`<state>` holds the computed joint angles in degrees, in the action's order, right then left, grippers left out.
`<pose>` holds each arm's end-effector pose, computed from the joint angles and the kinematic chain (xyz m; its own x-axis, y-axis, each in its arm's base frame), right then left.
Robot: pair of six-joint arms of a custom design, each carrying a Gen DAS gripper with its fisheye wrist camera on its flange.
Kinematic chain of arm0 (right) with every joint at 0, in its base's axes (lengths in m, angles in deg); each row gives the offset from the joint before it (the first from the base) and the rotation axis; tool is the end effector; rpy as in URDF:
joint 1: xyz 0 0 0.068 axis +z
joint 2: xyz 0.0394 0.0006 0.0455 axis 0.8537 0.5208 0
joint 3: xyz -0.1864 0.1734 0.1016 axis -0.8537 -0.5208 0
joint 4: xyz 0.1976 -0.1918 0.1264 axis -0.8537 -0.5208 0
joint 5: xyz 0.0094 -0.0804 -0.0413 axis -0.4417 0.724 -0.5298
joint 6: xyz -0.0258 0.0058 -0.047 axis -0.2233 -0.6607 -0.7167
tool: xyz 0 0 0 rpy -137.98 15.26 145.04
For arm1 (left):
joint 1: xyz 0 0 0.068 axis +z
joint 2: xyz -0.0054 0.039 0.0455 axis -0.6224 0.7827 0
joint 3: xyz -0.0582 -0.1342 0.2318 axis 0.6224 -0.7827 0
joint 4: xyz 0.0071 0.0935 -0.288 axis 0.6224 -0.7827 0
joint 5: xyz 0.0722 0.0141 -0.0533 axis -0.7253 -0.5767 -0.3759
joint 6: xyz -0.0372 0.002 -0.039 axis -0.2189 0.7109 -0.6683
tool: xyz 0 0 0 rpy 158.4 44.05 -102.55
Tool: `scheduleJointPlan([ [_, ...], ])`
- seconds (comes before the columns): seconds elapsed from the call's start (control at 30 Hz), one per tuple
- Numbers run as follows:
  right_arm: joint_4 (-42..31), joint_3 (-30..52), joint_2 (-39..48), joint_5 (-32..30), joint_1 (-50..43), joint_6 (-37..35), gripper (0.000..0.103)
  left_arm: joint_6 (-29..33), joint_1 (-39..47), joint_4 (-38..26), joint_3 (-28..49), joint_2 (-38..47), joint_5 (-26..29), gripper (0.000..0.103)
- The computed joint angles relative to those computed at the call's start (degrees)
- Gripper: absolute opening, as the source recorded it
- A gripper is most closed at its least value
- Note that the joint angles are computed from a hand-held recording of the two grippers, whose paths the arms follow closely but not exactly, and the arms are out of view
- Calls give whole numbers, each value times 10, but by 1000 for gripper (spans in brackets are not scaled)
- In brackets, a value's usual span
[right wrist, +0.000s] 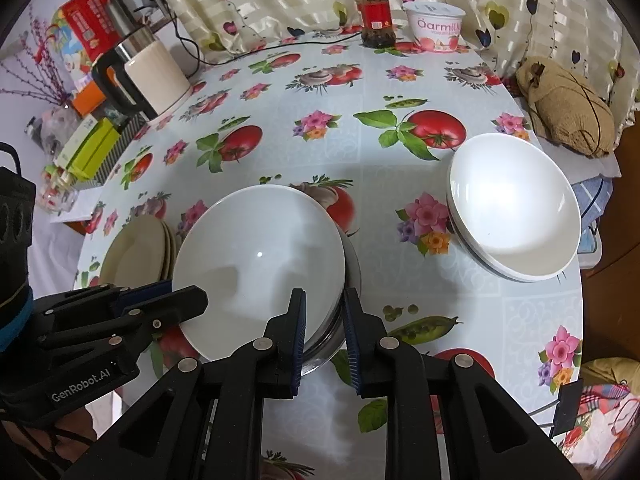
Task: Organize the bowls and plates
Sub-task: 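Open the right tool to release the white bowl inside the steel bowl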
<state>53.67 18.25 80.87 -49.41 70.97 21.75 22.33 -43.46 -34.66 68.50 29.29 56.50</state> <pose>0.3480 0.0871 0.0936 -0.8643 -0.2834 -0.4155 -0.4018 0.8860 0.2315 0.2992 -0.0339 0.0988 -0.9057 -0.1991 -0.3744 -0.0777 0.9459 -0.3150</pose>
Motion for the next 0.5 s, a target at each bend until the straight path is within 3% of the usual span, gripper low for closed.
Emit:
scheduleJointPlan([
  [0.5, 8, -11, -20, -1, -8, 2, 20, -2, 19, 24, -25, -34, 5, 22],
])
